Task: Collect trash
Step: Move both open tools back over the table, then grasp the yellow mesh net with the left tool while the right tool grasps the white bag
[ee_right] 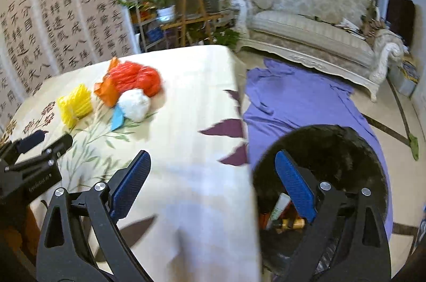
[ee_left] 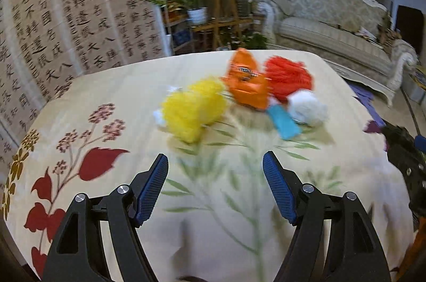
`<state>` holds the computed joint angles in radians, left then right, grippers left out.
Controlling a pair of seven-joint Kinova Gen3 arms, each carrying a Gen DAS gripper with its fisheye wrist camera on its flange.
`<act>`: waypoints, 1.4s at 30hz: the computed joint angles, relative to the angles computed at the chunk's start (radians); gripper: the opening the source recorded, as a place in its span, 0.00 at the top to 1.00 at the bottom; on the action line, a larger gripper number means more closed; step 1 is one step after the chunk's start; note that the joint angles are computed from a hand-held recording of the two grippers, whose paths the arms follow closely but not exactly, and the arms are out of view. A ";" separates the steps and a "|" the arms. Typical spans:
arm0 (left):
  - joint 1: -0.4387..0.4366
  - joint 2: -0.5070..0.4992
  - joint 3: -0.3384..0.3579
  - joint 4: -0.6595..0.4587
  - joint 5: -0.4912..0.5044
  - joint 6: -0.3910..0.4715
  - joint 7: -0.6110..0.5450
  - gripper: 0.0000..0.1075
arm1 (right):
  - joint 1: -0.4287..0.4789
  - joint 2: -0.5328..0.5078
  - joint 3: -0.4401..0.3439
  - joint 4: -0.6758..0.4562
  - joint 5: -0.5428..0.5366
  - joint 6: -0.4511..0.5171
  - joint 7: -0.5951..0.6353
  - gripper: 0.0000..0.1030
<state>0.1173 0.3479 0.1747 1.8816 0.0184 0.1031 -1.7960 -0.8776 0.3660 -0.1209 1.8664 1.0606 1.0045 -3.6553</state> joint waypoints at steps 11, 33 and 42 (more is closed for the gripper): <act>-0.033 0.070 0.005 -0.099 0.006 0.023 -0.019 0.34 | 0.047 0.058 0.046 -0.112 -0.045 -0.111 0.170 0.10; -0.134 0.137 0.133 -0.189 0.086 0.099 -0.228 0.59 | 0.049 0.105 0.125 -0.189 -0.117 -0.185 0.288 0.11; -0.249 0.102 0.220 -0.143 0.174 0.095 -0.297 0.59 | 0.054 0.124 0.134 -0.224 -0.139 -0.198 0.347 0.20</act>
